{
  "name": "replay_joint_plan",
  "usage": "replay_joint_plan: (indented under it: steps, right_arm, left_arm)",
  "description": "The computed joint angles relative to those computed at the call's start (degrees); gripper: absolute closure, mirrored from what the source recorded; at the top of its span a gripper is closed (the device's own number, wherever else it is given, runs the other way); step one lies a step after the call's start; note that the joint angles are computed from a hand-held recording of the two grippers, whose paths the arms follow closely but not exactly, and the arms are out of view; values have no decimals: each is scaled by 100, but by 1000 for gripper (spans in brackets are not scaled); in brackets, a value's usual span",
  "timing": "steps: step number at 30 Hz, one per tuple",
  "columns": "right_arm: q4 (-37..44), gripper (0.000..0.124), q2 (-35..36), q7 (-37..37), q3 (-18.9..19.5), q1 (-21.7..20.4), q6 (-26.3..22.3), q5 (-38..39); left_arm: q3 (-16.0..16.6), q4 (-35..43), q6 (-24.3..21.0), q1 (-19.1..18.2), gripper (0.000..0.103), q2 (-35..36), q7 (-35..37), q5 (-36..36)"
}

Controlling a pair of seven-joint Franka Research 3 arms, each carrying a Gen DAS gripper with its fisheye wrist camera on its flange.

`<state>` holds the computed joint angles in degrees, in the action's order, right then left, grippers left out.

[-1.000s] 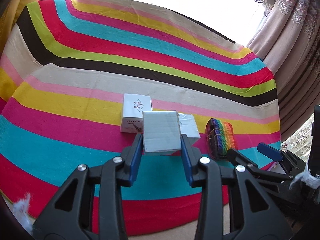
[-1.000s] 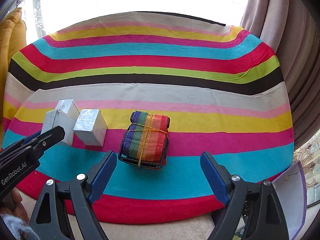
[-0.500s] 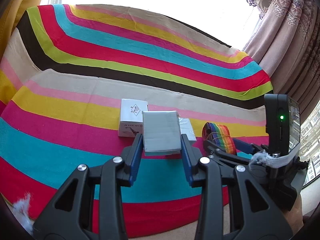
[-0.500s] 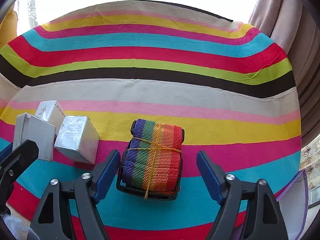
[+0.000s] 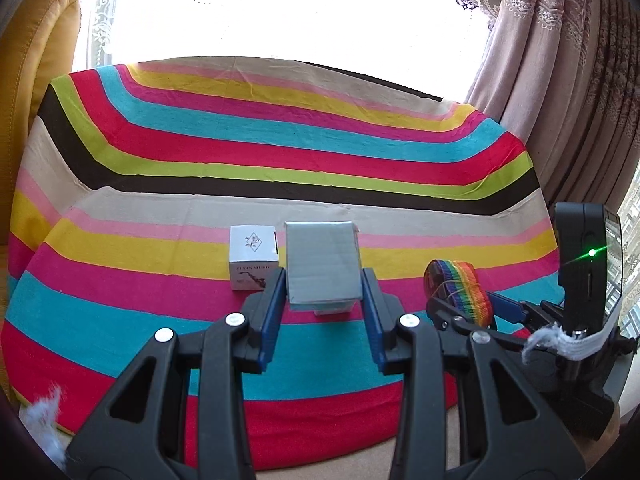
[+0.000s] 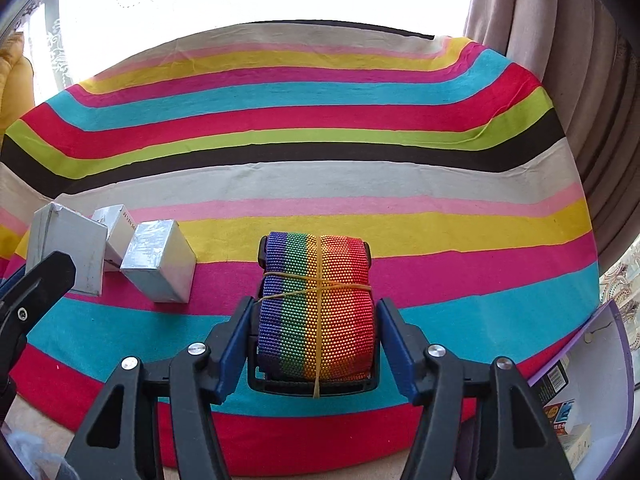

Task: Organize objects
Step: 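Carry the white cube and rainbow roll into the storage box, release both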

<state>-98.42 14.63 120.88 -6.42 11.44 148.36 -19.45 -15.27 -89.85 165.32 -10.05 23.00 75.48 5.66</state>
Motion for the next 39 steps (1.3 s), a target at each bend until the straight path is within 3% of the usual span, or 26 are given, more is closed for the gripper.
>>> replay_joint_plan:
  steps: [9,18,39]
  right_arm:
    - [-1202,63,-944,469,94,-210,575,-190]
    - [-2184,63,-1773,652,369,-704,817,-30]
    - [-4034,63,-3576,740,821,-2455,903,186]
  left_arm:
    - [-24,-402,130,-152,62,-400,29,196]
    - [-491,-708,-6,-82,62,-684,754,-459]
    - [-983,-456,-758,-689,62,-643,2275,-1716]
